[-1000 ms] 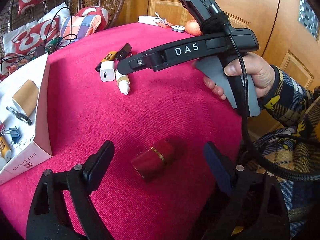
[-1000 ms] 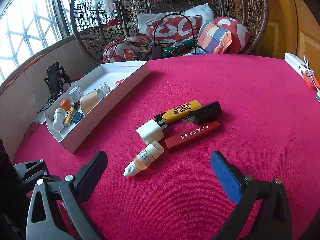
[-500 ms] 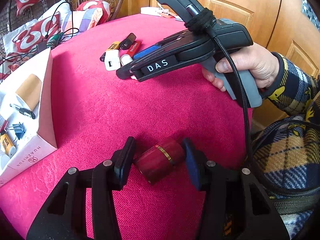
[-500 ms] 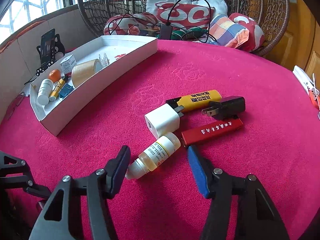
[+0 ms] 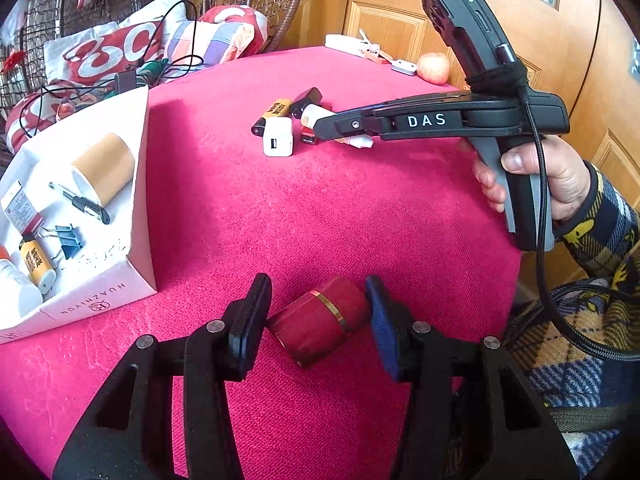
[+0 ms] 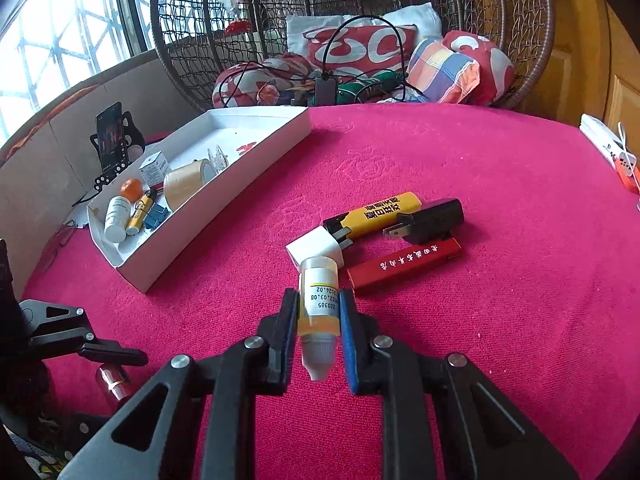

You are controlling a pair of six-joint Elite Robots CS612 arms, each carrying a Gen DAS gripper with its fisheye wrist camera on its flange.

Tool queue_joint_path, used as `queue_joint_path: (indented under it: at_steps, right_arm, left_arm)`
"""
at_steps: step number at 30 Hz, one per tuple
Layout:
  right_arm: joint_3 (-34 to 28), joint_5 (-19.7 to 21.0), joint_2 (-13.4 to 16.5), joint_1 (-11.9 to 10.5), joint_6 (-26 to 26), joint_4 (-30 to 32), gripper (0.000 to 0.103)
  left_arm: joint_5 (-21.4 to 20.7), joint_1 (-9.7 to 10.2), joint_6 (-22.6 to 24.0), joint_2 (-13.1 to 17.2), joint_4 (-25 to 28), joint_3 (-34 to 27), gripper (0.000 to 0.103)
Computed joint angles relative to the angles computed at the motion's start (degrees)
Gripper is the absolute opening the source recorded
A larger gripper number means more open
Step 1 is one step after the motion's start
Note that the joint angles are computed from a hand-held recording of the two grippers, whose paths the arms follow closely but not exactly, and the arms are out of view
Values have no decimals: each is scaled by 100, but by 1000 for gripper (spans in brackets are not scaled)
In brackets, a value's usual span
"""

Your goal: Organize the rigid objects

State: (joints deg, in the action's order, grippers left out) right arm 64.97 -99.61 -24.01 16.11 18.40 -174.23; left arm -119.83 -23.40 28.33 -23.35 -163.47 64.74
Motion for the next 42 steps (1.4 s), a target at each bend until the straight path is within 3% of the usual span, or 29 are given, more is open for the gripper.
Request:
queue_joint_path:
  at_steps: [20, 30, 42]
  right_arm:
    - [11, 137, -55, 23, -43, -861, 19]
    - [-36, 209, -58, 29, -99, -901, 19]
    - [-404, 287, 32, 68, -311, -844, 19]
  left_arm:
    - [199, 126, -1194, 66, -1273, -97, 48]
    - [322, 240, -1858, 157, -1658, -266, 48]
    - [556, 349, -2319, 256, -1958, -542, 48]
